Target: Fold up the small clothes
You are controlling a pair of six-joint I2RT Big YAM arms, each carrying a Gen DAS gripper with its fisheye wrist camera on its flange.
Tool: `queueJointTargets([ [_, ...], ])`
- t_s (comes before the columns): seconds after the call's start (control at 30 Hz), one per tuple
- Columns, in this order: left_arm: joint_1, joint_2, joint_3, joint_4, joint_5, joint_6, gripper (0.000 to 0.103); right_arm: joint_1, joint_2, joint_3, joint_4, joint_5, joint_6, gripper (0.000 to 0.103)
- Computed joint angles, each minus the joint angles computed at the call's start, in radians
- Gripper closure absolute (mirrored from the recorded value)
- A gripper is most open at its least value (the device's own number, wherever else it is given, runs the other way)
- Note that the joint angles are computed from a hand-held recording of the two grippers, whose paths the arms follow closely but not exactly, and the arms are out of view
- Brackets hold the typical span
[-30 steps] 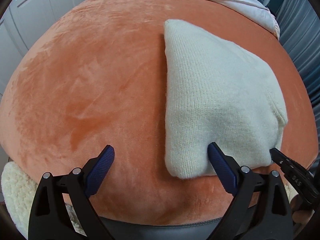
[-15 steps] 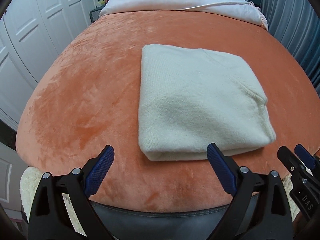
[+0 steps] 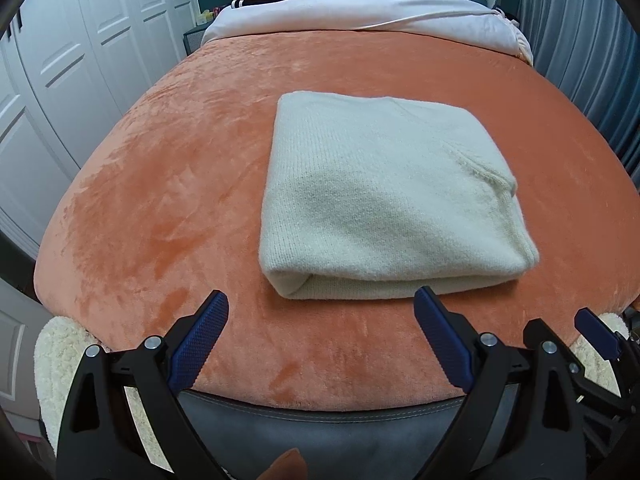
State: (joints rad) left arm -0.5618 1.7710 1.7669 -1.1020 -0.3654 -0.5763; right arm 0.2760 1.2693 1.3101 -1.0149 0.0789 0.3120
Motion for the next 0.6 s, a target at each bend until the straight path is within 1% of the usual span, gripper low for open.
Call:
queueJointTargets([
  [0.23, -0.018, -0.009, -0.023, 0.013, -0.022, -0.011, 0.012, 0.024, -0.014, -0.025, 0.010, 0.025, 0.001, 0.027],
  [0.6, -0.023, -0.008, -0.017, 0.006, -0.043, -0.012, 0.012, 0.032, -0.020, -0.027, 0.017, 0.033, 0.005, 0.026],
])
